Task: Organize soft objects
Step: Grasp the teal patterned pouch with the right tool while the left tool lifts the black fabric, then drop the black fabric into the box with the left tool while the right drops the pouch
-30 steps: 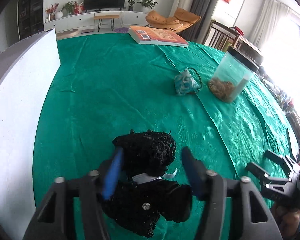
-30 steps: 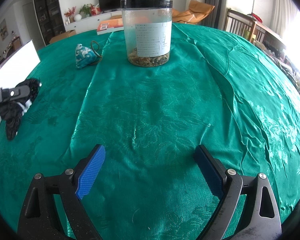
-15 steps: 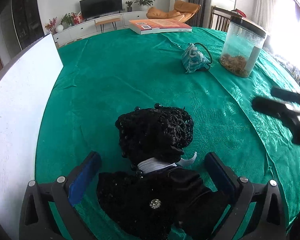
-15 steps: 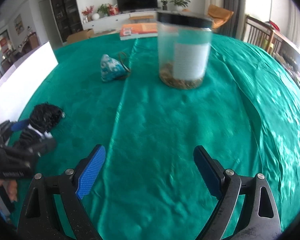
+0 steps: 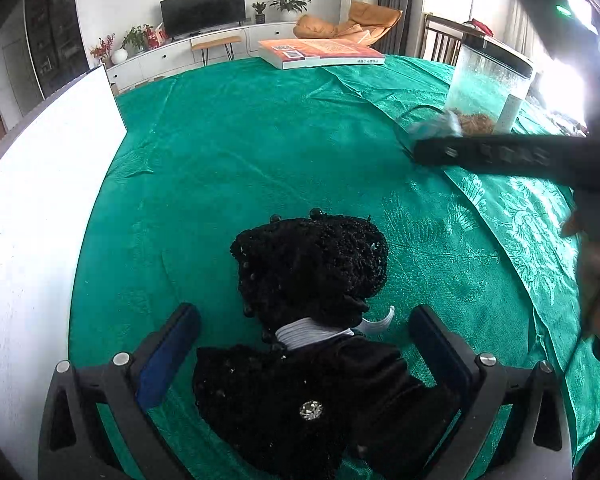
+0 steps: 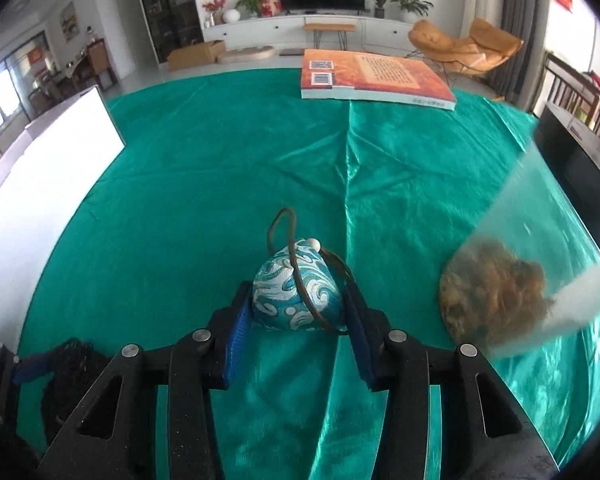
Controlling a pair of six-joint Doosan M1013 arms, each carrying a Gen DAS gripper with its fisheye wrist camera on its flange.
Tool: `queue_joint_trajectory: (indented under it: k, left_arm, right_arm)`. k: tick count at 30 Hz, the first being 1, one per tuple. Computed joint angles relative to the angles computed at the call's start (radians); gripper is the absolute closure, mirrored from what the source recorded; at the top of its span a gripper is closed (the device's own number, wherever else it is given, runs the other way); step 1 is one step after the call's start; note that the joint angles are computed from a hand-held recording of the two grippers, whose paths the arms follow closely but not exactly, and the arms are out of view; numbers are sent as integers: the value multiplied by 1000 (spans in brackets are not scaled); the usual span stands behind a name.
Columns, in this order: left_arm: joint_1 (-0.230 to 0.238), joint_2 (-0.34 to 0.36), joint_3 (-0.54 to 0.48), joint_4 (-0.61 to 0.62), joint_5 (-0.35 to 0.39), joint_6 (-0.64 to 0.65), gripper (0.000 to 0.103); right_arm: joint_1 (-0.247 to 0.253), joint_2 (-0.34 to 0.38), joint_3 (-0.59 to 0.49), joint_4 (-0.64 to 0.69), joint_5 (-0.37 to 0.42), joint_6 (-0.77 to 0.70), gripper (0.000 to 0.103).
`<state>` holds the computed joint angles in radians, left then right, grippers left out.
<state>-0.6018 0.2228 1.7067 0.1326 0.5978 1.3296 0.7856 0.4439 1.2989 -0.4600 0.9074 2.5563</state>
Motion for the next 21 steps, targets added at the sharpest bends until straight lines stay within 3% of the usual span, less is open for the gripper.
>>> queue_joint_trajectory:
  k: [4, 7, 10, 15, 17, 19, 21]
  left_arm:
    - [-1, 2, -4, 4, 8, -2, 0]
    - [1, 16, -38, -33, 78, 35, 0]
    - [4, 19, -53, -89, 104, 88, 0]
    - [-7, 15, -55, -33, 117, 55, 0]
    - [-10, 16, -56, -6, 124, 37, 8]
    - [-7, 15, -55, -25, 117, 53, 39]
    - [-1, 11, -54, -41, 102, 43, 60]
  right_arm:
    - [36, -131, 173, -54, -56, 142, 56]
    - [36, -210, 263, -114, -35, 270, 56]
    - [-6, -251, 301, -147, 16, 329, 56]
    - [-111, -268, 320, -130, -16, 361, 56]
    - [-150, -255, 307, -68, -36, 315, 56]
    - [-178, -243, 301, -8, -30, 293, 56]
    - [-197, -237, 296, 42, -14, 267, 56]
